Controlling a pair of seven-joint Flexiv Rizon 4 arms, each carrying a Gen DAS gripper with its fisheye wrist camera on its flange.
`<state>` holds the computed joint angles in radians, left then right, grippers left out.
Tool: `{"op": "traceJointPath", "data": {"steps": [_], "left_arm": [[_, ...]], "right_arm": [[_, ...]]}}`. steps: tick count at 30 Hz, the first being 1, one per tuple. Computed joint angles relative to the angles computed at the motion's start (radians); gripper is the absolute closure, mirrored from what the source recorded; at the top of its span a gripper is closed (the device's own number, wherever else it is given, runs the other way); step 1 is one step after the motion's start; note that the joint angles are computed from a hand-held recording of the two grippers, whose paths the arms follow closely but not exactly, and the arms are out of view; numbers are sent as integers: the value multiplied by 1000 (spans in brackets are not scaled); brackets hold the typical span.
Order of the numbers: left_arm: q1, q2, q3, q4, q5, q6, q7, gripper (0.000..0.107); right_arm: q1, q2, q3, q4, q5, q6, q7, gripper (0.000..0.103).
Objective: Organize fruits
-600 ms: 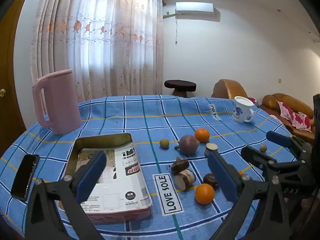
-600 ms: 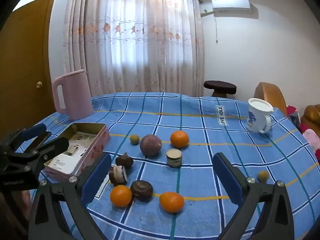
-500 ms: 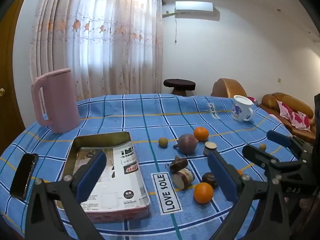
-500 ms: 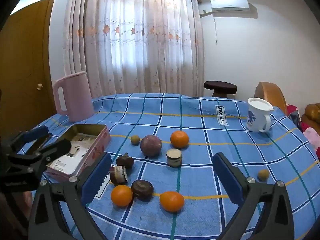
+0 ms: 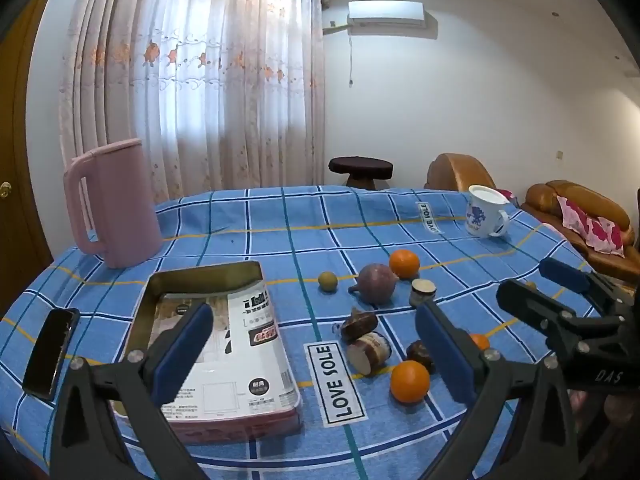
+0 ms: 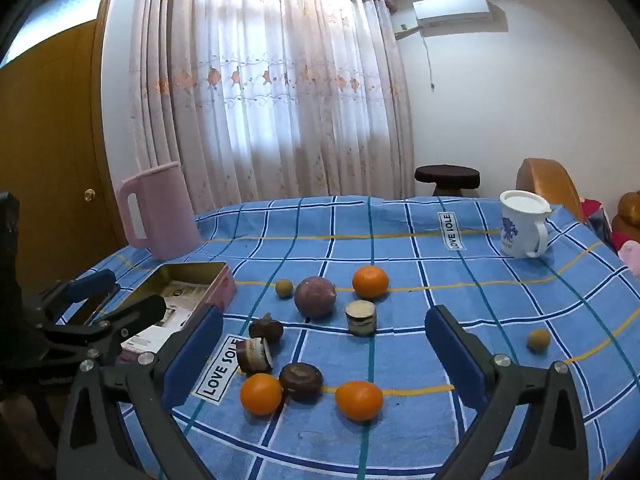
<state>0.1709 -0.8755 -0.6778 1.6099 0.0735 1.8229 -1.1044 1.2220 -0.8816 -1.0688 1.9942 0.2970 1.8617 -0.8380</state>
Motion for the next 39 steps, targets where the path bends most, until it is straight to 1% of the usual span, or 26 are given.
{"op": "traceJointPath", "data": {"steps": [13, 39], "left_arm": [[6, -2, -3, 4, 2, 1, -2, 4], [2, -5, 1, 3, 4, 1, 0, 4]], "right_arm": [[-1, -18, 6, -1, 22, 17, 2, 1], [-15, -13, 35, -6, 41, 32, -15, 1]]}}
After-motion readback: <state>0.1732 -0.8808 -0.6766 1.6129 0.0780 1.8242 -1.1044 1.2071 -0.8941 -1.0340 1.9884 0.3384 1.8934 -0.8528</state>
